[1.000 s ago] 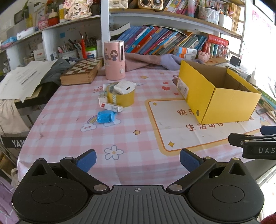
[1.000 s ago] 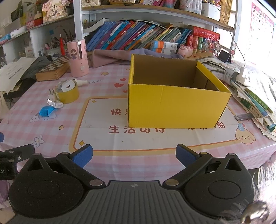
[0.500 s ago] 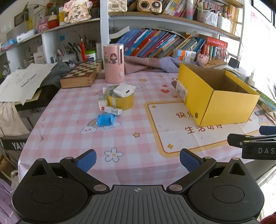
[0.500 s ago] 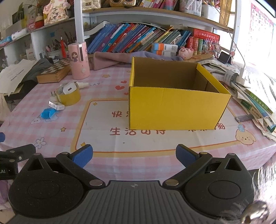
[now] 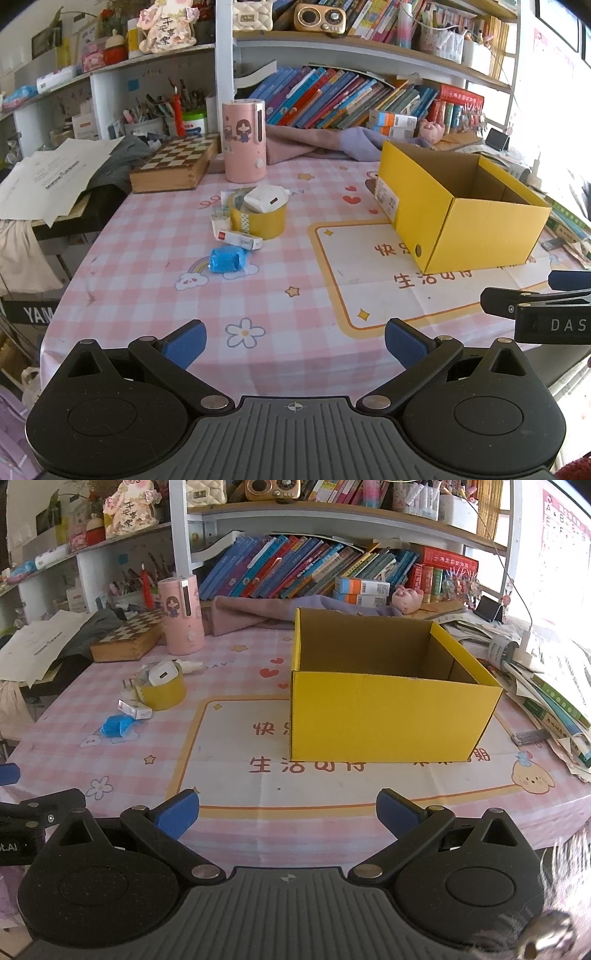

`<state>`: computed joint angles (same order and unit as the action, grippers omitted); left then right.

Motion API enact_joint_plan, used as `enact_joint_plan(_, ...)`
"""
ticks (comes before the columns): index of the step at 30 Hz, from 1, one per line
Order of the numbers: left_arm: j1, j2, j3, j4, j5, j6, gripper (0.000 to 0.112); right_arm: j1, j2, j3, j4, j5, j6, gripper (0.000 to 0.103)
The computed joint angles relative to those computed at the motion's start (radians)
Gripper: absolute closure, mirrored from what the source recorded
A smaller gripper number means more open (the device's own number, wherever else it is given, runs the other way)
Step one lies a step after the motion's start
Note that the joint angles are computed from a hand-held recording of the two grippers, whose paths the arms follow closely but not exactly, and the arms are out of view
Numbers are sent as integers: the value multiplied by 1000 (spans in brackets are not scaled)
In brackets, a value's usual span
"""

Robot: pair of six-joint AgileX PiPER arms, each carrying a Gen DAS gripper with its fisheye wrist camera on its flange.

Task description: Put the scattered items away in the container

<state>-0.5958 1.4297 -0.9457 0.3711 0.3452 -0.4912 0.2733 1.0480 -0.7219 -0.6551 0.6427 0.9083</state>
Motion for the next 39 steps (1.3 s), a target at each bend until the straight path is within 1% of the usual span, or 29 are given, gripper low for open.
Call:
enact_joint_plan(5,4,-4,3,-7,-4,11,9,9,-1,-4,12,8,-14,0)
enact_joint_plan(9,17,-11,7,-75,-7,89,9,23,1,-7,21,12,-23,0)
enact_joint_plan(17,35,-28,25,-133,-22,169,9,67,10,-8,-10,23,25,0)
enact_joint_plan(26,72,-43,46,-156,-40,194,9,96,37,-30,0,34,29,2)
enact_joint_plan(31,93,-55,55,-172,-37,204,9,116,51,-43,4,36,17,3)
enact_joint_plan(34,102,-60,59,-185,-32,218,9,122,60,-50,22,32,-2,5)
enact_joint_plan(36,110,-62,61,-196,-27,225,9,122,67,-58,48,26,-27,9)
enact_joint_plan(39,124,-66,65,-215,-18,244,9,133,70,-64,55,17,-31,10)
